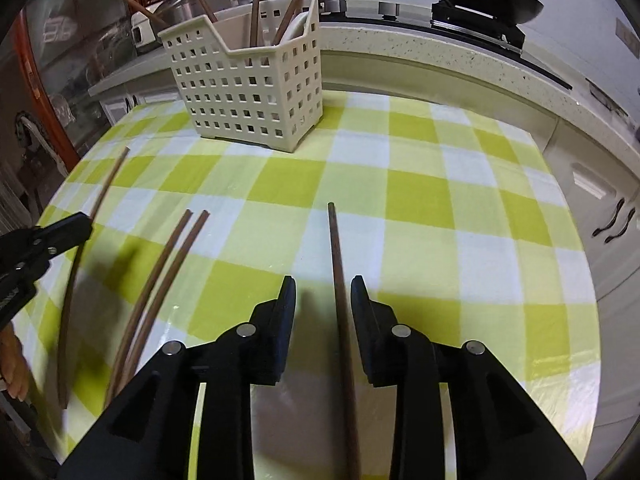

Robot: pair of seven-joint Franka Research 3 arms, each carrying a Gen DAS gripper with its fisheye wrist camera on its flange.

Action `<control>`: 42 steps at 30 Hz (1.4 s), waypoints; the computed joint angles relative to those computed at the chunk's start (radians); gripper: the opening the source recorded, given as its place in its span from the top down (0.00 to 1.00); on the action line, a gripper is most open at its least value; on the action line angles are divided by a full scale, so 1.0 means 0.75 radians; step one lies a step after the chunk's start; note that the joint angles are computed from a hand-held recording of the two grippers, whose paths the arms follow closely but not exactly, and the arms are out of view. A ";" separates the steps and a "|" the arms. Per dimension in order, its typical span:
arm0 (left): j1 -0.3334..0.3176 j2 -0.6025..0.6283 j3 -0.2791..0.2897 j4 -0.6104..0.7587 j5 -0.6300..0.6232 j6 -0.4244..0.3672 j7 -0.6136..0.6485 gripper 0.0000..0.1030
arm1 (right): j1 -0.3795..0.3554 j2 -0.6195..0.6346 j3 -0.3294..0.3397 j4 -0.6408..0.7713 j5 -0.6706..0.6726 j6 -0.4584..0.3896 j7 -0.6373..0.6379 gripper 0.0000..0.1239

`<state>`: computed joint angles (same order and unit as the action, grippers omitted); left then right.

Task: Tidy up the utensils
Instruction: 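Grasp a brown chopstick with the right tool while the left tool grasps another chopstick, then lift the chopstick in the right tool over the basket while the left tool carries its chopstick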

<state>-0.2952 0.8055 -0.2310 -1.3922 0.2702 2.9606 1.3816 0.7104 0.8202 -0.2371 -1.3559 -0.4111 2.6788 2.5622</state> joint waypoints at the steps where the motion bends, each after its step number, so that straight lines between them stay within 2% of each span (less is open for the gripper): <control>1: -0.002 0.000 0.003 0.000 0.001 0.000 -0.001 0.94 | -0.028 0.015 0.027 0.024 0.021 -0.009 -0.039 0.77; 5: -0.003 0.004 0.006 0.010 -0.002 -0.008 -0.004 0.94 | -0.080 0.084 0.073 0.134 0.086 -0.074 -0.141 0.77; 8: -0.002 0.009 0.004 0.018 -0.004 -0.016 -0.004 0.94 | -0.067 0.101 0.056 0.162 0.086 -0.096 -0.164 0.78; 12: 0.001 0.017 -0.002 0.028 -0.009 -0.024 0.004 0.94 | -0.040 0.086 0.026 0.122 0.066 -0.064 -0.147 0.86; 17: -0.009 0.022 0.005 0.036 -0.010 -0.033 0.003 0.94 | -0.021 0.109 0.018 0.168 0.038 -0.116 -0.165 0.92; 20: -0.018 0.015 0.017 0.028 -0.004 -0.031 -0.007 0.94 | -0.027 0.121 0.031 0.198 0.037 -0.145 -0.182 0.93; 23: -0.019 0.009 0.021 0.021 0.000 -0.030 -0.016 0.94 | -0.057 0.103 0.061 0.167 0.066 -0.103 -0.208 0.93; 30: -0.018 0.009 0.020 0.018 0.005 -0.027 -0.020 0.94 | -0.068 0.117 0.077 0.204 0.092 -0.146 -0.292 0.93; 34: -0.017 0.008 0.018 0.017 0.006 -0.028 -0.021 0.94 | -0.070 0.108 0.074 0.180 0.100 -0.109 -0.304 0.94; 38: -0.021 0.003 0.025 0.008 0.008 -0.023 -0.033 0.94 | -0.045 0.093 0.040 0.133 0.097 -0.053 -0.241 0.95; 42: -0.015 -0.009 0.026 -0.001 0.011 -0.005 -0.039 0.94 | 0.010 0.041 -0.029 0.019 0.067 0.114 -0.120 0.95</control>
<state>-0.3063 0.7991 -0.2118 -1.3932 0.2784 2.9570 1.3525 0.7181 0.8506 -0.2588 -1.3413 -0.3607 2.7642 2.4720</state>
